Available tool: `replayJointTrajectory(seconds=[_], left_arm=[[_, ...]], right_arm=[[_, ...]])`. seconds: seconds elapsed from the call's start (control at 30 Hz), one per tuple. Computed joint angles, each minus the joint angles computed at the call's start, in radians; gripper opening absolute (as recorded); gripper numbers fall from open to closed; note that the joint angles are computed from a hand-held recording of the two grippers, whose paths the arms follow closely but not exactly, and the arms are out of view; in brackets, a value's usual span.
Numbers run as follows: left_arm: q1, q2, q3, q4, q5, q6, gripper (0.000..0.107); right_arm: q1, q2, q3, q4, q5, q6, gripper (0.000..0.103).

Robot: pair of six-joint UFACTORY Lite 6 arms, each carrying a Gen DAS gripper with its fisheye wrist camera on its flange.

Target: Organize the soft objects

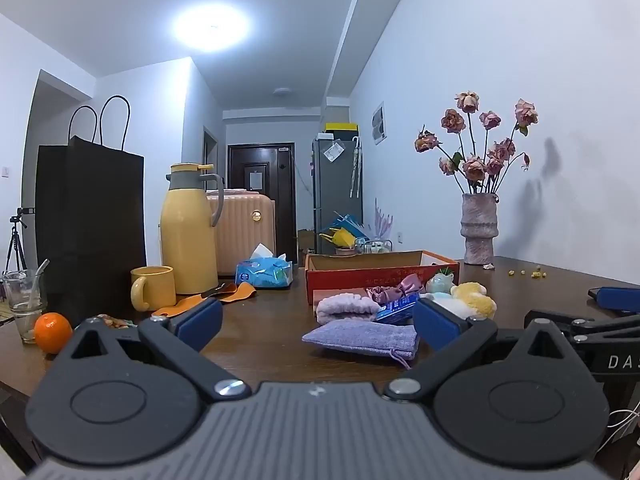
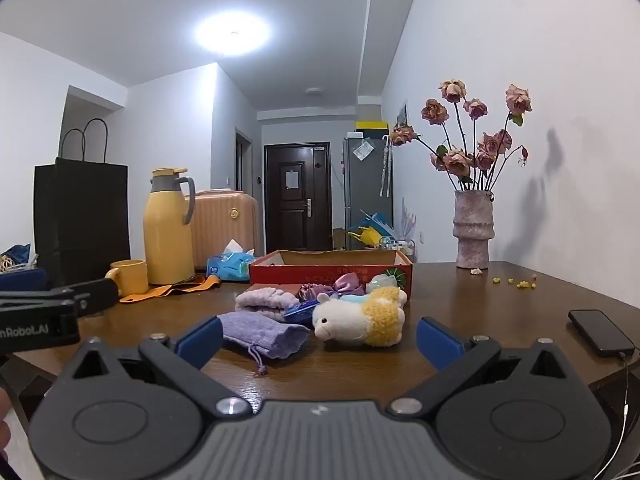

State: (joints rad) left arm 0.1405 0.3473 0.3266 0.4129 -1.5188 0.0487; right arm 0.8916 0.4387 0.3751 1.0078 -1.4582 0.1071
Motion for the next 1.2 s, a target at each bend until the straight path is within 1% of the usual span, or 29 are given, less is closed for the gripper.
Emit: replayJointTrajectory(seconds=[0.1, 0.13, 0.23, 0.27, 0.33, 0.4, 0.63, 0.87, 1.2], left_arm=[[-0.006, -0.003, -0.001, -0.009, 0.006, -0.002, 0.103], [-0.008, -0.003, 0.000, -0.012, 0.008, -0.001, 0.103], [-0.034, 0.015, 0.005, -0.044, -0.003, 0.005, 0.103], [-0.049, 0.010, 0.011, -0.059, 0.017, 0.002, 0.103], [-0.054, -0.001, 0.014, -0.064, 0.037, -0.003, 0.103], [-0.046, -0.009, 0.009, -0.056, 0.044, -0.005, 0.103], [-0.045, -0.031, 0.015, -0.055, 0.064, -0.016, 0.103], [-0.026, -0.003, 0.030, -0.038, 0.044, -0.010, 0.103], [-0.026, -0.001, 0.035, -0.039, 0.044, -0.009, 0.103]], right_arm=[[-0.027, -0.010, -0.015, -0.015, 0.002, 0.021, 0.103], [-0.049, -0.020, 0.001, -0.032, 0.024, -0.012, 0.103], [0.002, 0.007, 0.003, 0.024, -0.020, 0.011, 0.103], [0.008, 0.006, 0.008, 0.028, -0.012, 0.015, 0.103], [-0.030, -0.001, 0.002, -0.018, 0.006, 0.031, 0.103], [-0.068, -0.009, -0.020, -0.071, 0.000, 0.048, 0.103], [-0.060, -0.002, -0.020, -0.069, -0.010, 0.063, 0.103], [-0.054, 0.004, -0.022, -0.073, -0.022, 0.063, 0.103], [-0.049, 0.006, -0.021, -0.070, -0.026, 0.062, 0.103]])
